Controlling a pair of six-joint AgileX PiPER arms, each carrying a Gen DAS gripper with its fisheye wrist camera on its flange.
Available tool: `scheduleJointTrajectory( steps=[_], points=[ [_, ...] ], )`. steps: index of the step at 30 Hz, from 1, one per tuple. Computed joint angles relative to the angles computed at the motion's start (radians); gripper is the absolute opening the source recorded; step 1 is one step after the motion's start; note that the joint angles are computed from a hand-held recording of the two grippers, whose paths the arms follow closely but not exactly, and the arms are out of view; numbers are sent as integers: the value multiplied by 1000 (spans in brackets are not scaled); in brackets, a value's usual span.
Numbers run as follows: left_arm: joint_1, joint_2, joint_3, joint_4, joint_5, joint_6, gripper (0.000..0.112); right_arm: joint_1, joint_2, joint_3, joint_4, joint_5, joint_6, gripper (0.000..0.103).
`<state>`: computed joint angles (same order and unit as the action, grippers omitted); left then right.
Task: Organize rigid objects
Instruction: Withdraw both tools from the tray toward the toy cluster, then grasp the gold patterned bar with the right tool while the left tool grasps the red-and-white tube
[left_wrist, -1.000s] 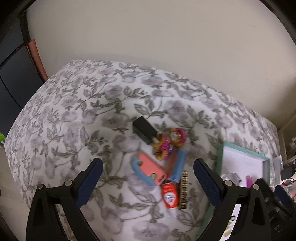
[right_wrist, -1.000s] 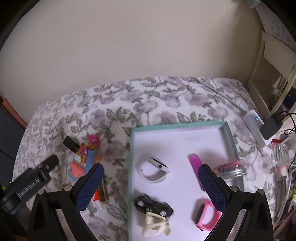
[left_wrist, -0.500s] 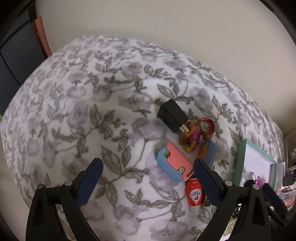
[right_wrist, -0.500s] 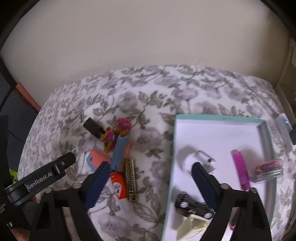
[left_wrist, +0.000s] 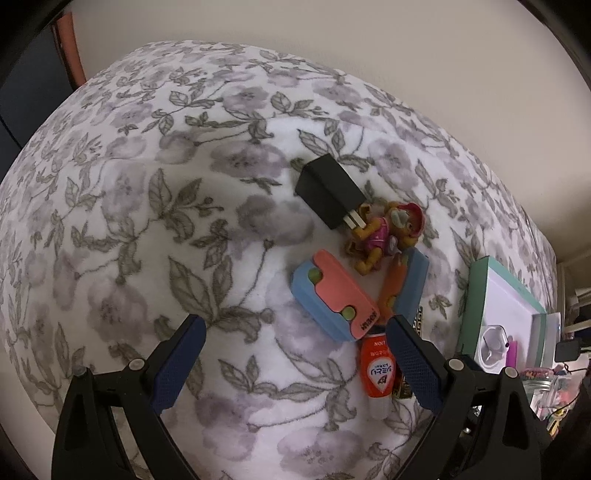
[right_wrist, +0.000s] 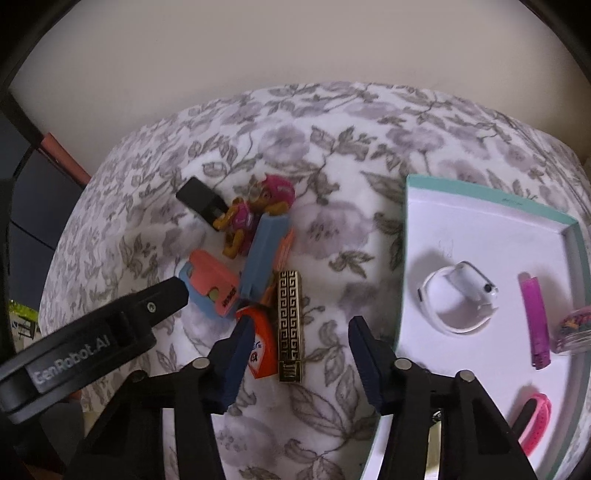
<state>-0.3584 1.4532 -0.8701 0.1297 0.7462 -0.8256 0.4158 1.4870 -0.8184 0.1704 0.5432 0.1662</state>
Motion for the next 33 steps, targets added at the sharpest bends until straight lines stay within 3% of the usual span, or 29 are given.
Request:
scheduleJointTrajectory(
  steps=[7,9,17,21,24,33],
  points=[
    [-15,17,0,-39,-20,37,98,16,46,-1,13,-14,-17,43],
    [-21,22,1,-49,-26,42,98,23,57,-1,12,-18,-19,34],
    [-21,41,9,-114,-52,86,95,29,73,7,21,-38,-28,22],
    [-30,51,4,-135,-56,103,94,29,77,10,35,-43,-44,22],
    [-36,60,-5,-138,-47,107,78,23,89,15,66,-52,-66,22],
    [-38,80,-6,-160,-50,124,76,11,99,29,116,-60,-114,18]
  ],
)
